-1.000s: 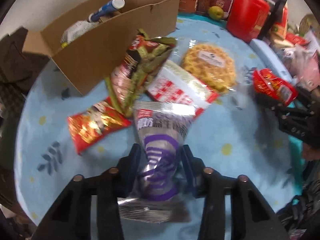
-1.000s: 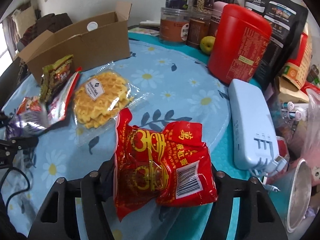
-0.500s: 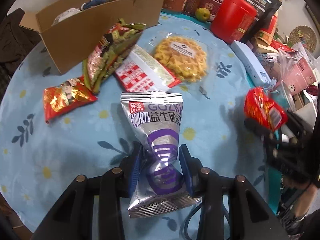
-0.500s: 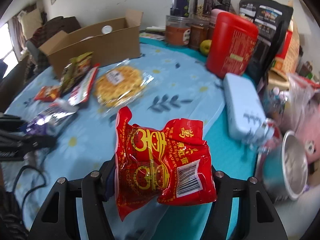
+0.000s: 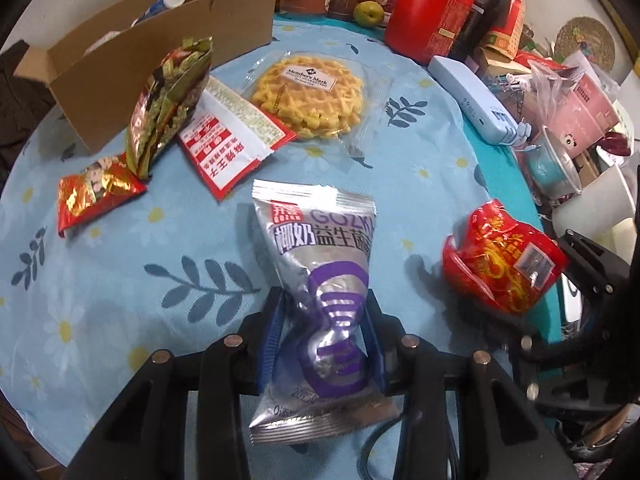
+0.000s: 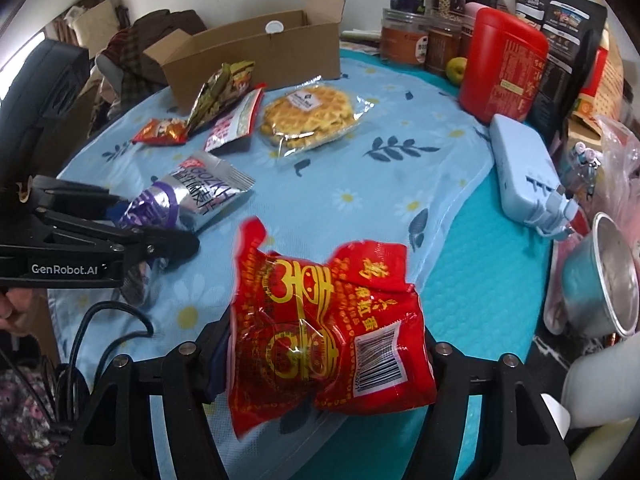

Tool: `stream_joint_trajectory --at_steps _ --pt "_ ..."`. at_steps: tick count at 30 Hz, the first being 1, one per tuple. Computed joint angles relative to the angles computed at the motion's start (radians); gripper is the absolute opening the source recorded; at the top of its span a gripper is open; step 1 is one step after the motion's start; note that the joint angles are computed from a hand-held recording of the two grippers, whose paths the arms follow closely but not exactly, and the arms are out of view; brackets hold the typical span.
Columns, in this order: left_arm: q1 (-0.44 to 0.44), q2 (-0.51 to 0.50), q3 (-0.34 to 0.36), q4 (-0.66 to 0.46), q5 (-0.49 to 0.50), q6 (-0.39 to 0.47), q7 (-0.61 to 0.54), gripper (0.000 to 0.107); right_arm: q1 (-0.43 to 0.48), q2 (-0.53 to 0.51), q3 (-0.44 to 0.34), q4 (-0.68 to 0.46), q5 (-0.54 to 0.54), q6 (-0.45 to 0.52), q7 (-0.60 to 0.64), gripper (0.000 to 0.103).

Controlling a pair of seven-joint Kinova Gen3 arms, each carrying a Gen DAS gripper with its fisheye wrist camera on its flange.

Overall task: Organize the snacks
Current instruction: 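Lift the GOZ bag and red-gold candy bag over the cardboard box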

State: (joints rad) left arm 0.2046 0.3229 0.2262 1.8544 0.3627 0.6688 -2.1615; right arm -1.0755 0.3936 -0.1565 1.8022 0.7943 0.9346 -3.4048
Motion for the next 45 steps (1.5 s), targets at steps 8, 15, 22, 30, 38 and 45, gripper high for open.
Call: stream_joint_trajectory --at_steps 8,15,22,30,38,45 --pt "0.008 0.004 0.018 0.021 0.008 -0.103 0.006 0.038 -0.028 0.012 0.005 -0.004 0.025 0.034 -0.049 0.066" --pt "-0.058 -0.002 0.057 0.042 0.084 -0.096 -0.088 0.035 -0.055 0.003 -0.005 0.004 0.052 0.075 -0.12 0.054" --pt "-0.104 -0.035 0.054 0.08 0.184 -0.045 -0.206 0.035 -0.079 0.007 -0.025 -0.021 0.057 0.146 -0.154 0.053" --pt "-0.131 -0.082 0.023 0.125 0.313 0.005 -0.336 0.034 -0.102 0.008 -0.04 -0.028 0.098 0.132 -0.185 0.053" --pt "-0.155 -0.156 -0.035 0.174 0.439 0.036 -0.468 0.033 -0.11 0.027 -0.027 -0.056 0.131 0.091 -0.148 0.053" --pt "-0.172 -0.218 -0.097 0.181 0.536 0.049 -0.547 0.033 -0.12 0.023 -0.015 -0.096 0.196 0.114 -0.089 0.053"
